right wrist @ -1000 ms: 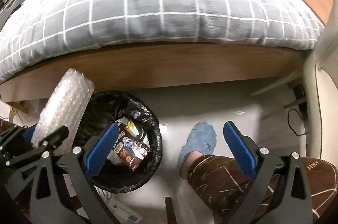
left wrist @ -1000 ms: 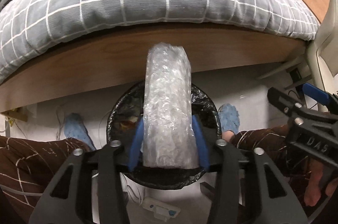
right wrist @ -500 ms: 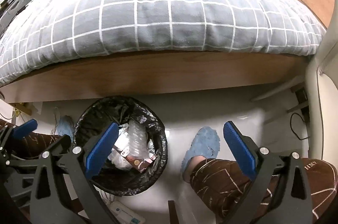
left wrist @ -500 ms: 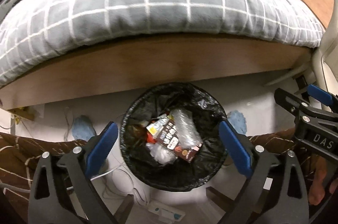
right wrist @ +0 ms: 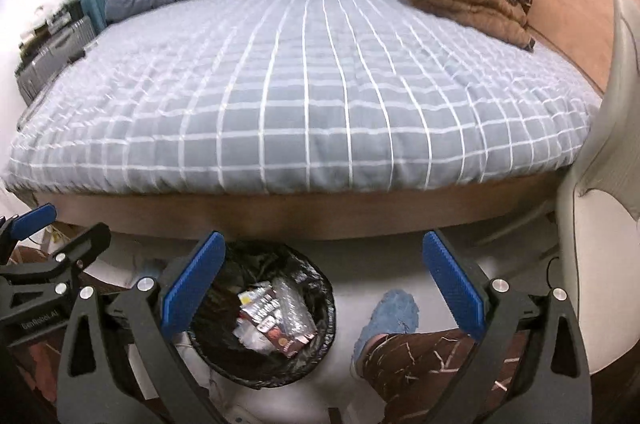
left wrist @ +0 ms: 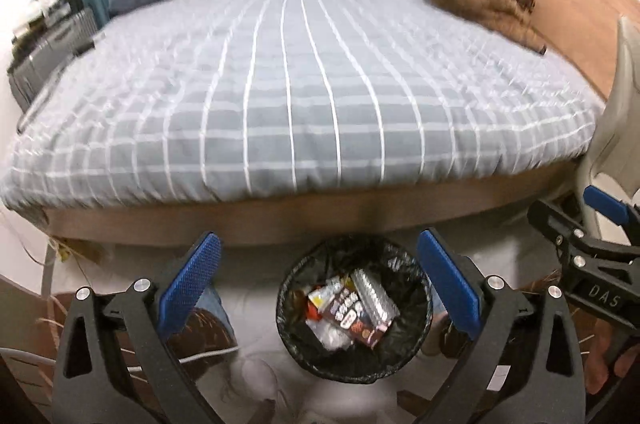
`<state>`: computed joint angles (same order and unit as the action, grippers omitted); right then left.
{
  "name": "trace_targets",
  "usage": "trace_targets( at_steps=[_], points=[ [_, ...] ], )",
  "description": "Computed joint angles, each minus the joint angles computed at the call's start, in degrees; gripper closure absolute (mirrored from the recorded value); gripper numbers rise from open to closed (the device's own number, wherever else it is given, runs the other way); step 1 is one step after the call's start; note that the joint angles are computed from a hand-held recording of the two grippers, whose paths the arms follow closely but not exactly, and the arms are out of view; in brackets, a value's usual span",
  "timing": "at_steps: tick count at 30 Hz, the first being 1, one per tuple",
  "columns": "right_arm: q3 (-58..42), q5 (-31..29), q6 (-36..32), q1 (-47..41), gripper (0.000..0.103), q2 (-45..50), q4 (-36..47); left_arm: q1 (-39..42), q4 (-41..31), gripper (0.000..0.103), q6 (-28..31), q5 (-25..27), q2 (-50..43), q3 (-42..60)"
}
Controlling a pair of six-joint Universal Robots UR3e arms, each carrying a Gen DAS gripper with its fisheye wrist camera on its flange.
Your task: Collect trash
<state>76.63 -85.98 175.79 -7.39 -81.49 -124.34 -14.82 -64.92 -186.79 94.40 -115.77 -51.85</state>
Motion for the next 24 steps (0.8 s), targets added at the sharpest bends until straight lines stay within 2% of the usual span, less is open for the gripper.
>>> trace_targets(
  at_steps=[7, 12, 24],
  points=[
    [-1.76, -0.68, 0.75, 1.07, 0.008, -6.45, 3.34, 1.43, -3.06, 0.006, -0.78, -2.53, 6.33, 0.14],
    [-2.05, -0.76, 1.63, 1.83, 0.008, -9.83, 5.23, 1.57, -4.04, 0.006, -1.13, -2.47, 9.85, -1.53],
    [-2.56, -2.50, 1.72, 3.63, 0.008, -10.21, 5.44, 2.13, -4.01, 0.006, -0.97, -1.51, 12.48, -4.36]
  ],
)
